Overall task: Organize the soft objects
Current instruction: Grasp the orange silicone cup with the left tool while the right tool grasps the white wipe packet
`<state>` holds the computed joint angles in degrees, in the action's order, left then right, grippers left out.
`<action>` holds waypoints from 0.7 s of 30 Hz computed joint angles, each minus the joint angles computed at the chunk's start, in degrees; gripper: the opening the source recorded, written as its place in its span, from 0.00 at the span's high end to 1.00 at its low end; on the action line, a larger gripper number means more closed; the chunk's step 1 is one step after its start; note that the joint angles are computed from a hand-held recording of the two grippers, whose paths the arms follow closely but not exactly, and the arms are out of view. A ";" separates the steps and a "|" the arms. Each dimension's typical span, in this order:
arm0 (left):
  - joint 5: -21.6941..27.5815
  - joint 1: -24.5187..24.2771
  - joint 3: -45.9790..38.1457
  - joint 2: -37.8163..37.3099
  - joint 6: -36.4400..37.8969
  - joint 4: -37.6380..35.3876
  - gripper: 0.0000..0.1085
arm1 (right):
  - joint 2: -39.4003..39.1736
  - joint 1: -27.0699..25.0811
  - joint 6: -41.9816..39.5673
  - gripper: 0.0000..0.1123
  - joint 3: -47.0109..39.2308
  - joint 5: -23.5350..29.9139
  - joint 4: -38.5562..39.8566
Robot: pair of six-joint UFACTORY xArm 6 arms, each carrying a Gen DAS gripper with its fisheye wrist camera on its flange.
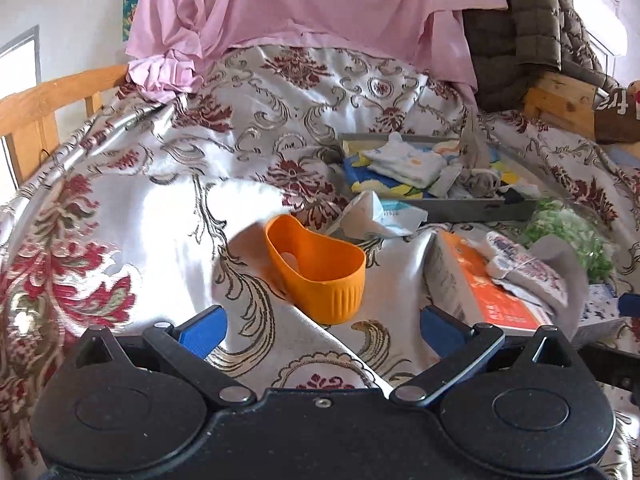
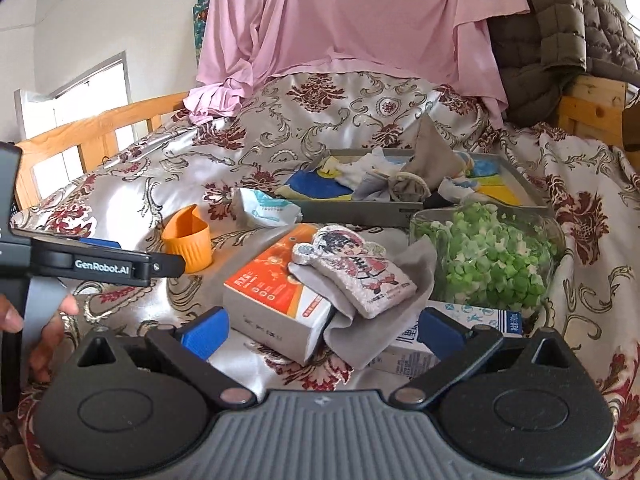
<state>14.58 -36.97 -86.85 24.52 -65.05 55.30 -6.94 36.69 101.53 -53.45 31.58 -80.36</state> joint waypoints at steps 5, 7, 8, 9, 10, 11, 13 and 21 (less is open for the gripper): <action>-0.61 0.93 -2.36 2.87 -1.48 0.14 0.06 | 1.58 -2.60 0.17 0.09 -2.30 -1.72 0.50; -1.77 1.53 -2.77 3.52 -3.66 2.03 0.06 | 3.31 -3.95 -1.23 0.09 -4.54 -2.46 1.48; -2.21 1.81 -3.14 3.87 -5.74 4.06 0.06 | 4.32 -4.42 -2.40 0.09 -5.81 -2.62 2.23; -2.55 2.11 -3.59 4.29 -8.06 6.42 0.06 | 5.53 -4.96 -3.85 0.09 -7.37 -2.87 3.12; -2.72 2.28 -4.07 4.73 -9.21 7.87 0.06 | 6.80 -5.44 -5.35 0.09 -9.01 -3.25 3.99; -2.95 2.50 -4.67 5.25 -10.95 10.33 0.06 | 8.36 -6.08 -7.46 0.09 -11.09 -3.88 5.15; -3.17 2.78 -5.80 6.20 -12.84 13.02 0.06 | 11.22 -6.93 -11.19 0.09 -14.86 -4.82 7.51; -10.96 4.49 -9.14 10.47 -7.32 7.36 0.07 | 25.80 -8.37 -38.60 0.09 -33.18 -8.53 29.12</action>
<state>3.62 -32.48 -95.99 34.99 -72.37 62.66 18.86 28.32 62.93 -86.63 23.05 -51.24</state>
